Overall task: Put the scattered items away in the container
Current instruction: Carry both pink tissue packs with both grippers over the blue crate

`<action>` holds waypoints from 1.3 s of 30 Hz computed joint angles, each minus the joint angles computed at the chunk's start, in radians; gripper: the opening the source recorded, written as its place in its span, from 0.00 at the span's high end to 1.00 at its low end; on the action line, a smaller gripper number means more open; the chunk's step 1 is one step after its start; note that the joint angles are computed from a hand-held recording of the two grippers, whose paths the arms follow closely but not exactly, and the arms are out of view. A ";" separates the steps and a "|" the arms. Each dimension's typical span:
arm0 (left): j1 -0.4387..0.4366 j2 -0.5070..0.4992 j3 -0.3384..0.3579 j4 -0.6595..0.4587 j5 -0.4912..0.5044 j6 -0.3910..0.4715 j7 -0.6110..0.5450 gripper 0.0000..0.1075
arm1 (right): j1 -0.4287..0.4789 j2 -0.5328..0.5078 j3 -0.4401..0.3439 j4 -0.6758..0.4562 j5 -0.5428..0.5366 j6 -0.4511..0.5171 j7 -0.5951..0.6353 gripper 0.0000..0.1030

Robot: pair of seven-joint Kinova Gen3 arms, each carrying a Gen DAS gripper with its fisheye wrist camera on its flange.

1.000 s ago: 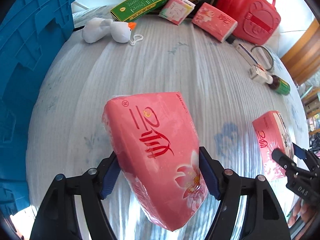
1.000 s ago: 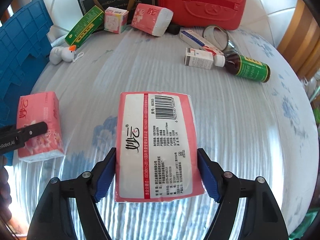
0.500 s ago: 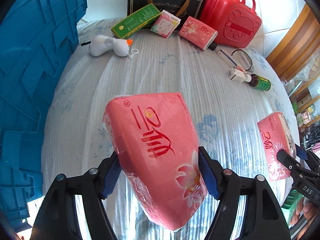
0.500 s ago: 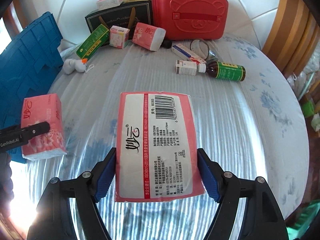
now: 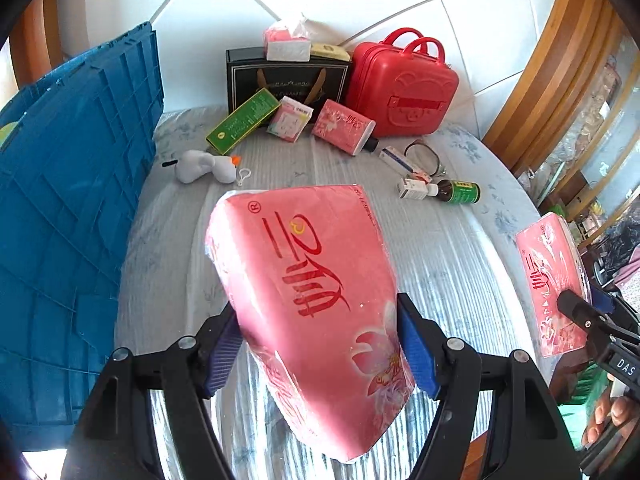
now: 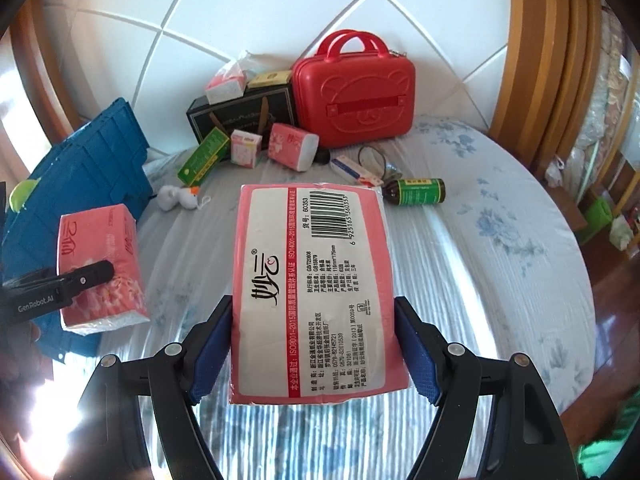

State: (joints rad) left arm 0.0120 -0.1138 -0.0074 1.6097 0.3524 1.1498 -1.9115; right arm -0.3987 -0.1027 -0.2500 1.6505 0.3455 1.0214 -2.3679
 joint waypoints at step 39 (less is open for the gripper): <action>-0.239 -0.006 -0.288 -0.311 0.404 0.386 -0.417 0.35 | -0.213 0.054 -0.325 -0.335 0.467 0.421 -0.434 0.26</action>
State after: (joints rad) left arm -0.2270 -0.1197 -0.2955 1.2990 0.7565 1.5361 -2.3285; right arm -0.6120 -0.0490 -0.5747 1.3159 0.8125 1.4428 -2.8017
